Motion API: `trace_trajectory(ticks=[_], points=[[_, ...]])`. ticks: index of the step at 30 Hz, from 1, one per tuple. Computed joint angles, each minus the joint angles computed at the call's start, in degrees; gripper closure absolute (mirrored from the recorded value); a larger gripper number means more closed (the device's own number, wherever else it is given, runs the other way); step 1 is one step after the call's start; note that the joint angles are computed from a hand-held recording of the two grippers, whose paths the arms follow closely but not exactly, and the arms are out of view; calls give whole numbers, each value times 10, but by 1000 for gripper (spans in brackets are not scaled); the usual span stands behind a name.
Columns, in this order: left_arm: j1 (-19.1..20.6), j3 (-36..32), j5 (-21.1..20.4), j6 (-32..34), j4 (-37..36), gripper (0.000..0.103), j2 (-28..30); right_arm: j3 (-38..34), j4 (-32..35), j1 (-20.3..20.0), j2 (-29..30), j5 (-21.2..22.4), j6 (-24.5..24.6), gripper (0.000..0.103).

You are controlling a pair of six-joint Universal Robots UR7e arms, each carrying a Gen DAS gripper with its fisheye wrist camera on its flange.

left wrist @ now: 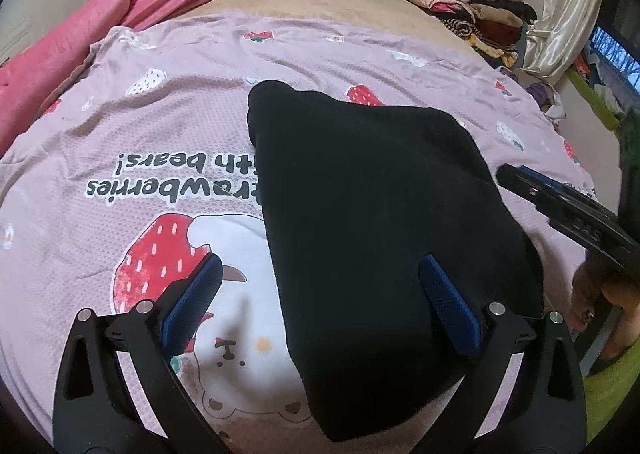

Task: Fold small clothes

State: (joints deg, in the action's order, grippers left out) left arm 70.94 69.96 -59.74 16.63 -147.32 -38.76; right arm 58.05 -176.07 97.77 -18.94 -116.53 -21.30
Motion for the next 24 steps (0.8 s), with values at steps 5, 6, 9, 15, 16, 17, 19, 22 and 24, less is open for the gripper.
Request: trace_trajectory(ticks=[5, 6, 9, 15, 16, 17, 19, 22, 24], points=[[-4, 22, -5, 7, -15, 10, -17, 75, -79, 14, -33, 1, -20, 27], [-4, 27, -6, 7, -17, 10, -21, 88, -96, 18, -38, -2, -24, 20], [-9, 48, -7, 14, -32, 10, -37, 129, -142, 26, -54, -4, -36, 14], [-17, 102, -23, 20, -70, 10, -79, 195, -227, 49, -75, -18, -66, 7], [-19, 111, -24, 21, -77, 10, -85, 202, -240, 53, -76, -22, -71, 7], [-20, 121, -26, 22, -85, 10, -93, 213, -258, 58, -78, -26, -75, 6], [-22, 144, -29, 29, -104, 10, -109, 228, -275, 64, -83, -29, -76, 5], [-25, 174, -30, 38, -126, 10, -128, 256, -300, 72, -92, -32, -69, 5], [-26, 196, -33, 46, -145, 10, -142, 269, -315, 78, -93, -40, -67, 5]])
